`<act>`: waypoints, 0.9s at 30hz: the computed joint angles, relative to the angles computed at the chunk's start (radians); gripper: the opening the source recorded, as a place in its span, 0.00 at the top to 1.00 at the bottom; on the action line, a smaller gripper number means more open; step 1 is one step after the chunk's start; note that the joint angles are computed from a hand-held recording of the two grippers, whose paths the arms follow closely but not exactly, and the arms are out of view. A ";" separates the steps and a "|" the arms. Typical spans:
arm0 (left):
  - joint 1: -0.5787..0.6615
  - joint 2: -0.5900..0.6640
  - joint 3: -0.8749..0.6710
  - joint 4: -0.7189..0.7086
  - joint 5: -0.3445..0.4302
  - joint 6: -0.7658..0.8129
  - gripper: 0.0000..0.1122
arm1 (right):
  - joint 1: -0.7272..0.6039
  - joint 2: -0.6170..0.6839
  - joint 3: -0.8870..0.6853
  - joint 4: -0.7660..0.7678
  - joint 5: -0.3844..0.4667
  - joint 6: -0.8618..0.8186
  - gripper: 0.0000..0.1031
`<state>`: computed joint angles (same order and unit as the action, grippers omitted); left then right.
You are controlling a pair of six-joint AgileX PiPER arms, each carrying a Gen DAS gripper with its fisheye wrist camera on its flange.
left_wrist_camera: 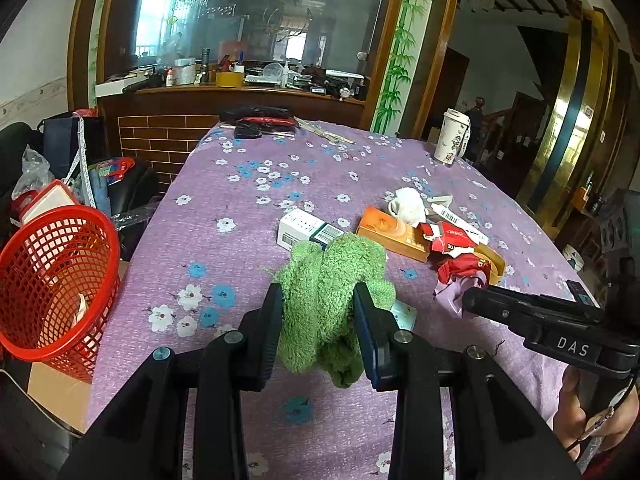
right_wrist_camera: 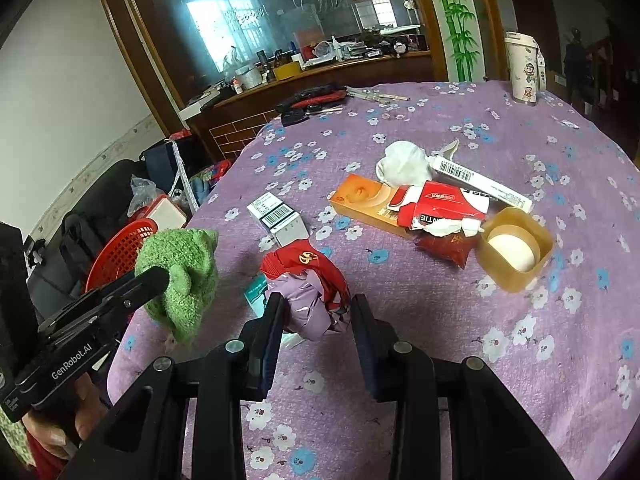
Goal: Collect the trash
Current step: 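Carry the cloth and wrapper to the red wastebasket and open both tools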
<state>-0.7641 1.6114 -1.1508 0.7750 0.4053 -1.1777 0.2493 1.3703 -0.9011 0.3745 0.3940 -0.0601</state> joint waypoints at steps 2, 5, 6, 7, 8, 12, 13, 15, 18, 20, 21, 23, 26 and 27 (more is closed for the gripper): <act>0.011 -0.020 0.012 0.001 -0.001 -0.003 0.70 | 0.007 0.007 -0.014 -0.004 0.008 0.006 0.65; 0.036 -0.058 0.036 0.004 0.000 -0.009 0.70 | 0.034 0.029 -0.054 -0.045 0.020 0.041 0.65; 0.048 -0.073 0.044 0.001 -0.001 -0.007 0.70 | 0.048 0.035 -0.067 -0.065 0.024 0.060 0.65; 0.054 -0.087 0.055 0.009 -0.001 -0.017 0.70 | 0.064 0.045 -0.086 -0.079 0.030 0.074 0.65; 0.066 -0.101 0.063 0.016 0.001 -0.024 0.70 | 0.082 0.058 -0.107 -0.091 0.037 0.085 0.65; 0.132 -0.170 0.103 0.014 0.011 -0.021 0.70 | 0.157 0.122 -0.206 -0.144 0.074 0.132 0.65; 0.160 -0.193 0.118 0.007 0.011 -0.013 0.70 | 0.177 0.145 -0.242 -0.148 0.089 0.136 0.65; 0.216 -0.228 0.140 -0.024 0.003 0.027 0.70 | 0.217 0.191 -0.309 -0.152 0.116 0.143 0.64; 0.318 -0.275 0.172 -0.090 -0.007 0.103 0.70 | 0.277 0.274 -0.438 -0.155 0.165 0.147 0.64; 0.400 -0.295 0.191 -0.158 -0.025 0.183 0.70 | 0.310 0.333 -0.528 -0.173 0.197 0.163 0.64; 0.431 -0.301 0.200 -0.182 -0.036 0.210 0.70 | 0.325 0.361 -0.570 -0.179 0.212 0.169 0.64; 0.507 -0.307 0.216 -0.263 -0.057 0.300 0.70 | 0.361 0.432 -0.681 -0.187 0.255 0.180 0.64; 0.597 -0.302 0.234 -0.387 -0.088 0.431 0.70 | 0.408 0.543 -0.852 -0.202 0.322 0.190 0.64; 0.619 -0.297 0.237 -0.415 -0.094 0.465 0.70 | 0.420 0.576 -0.904 -0.208 0.342 0.196 0.64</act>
<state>-0.1451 1.3144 -0.9143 0.3604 0.3116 -0.7128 0.6691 1.9468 -1.8048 0.1667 0.7358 0.1356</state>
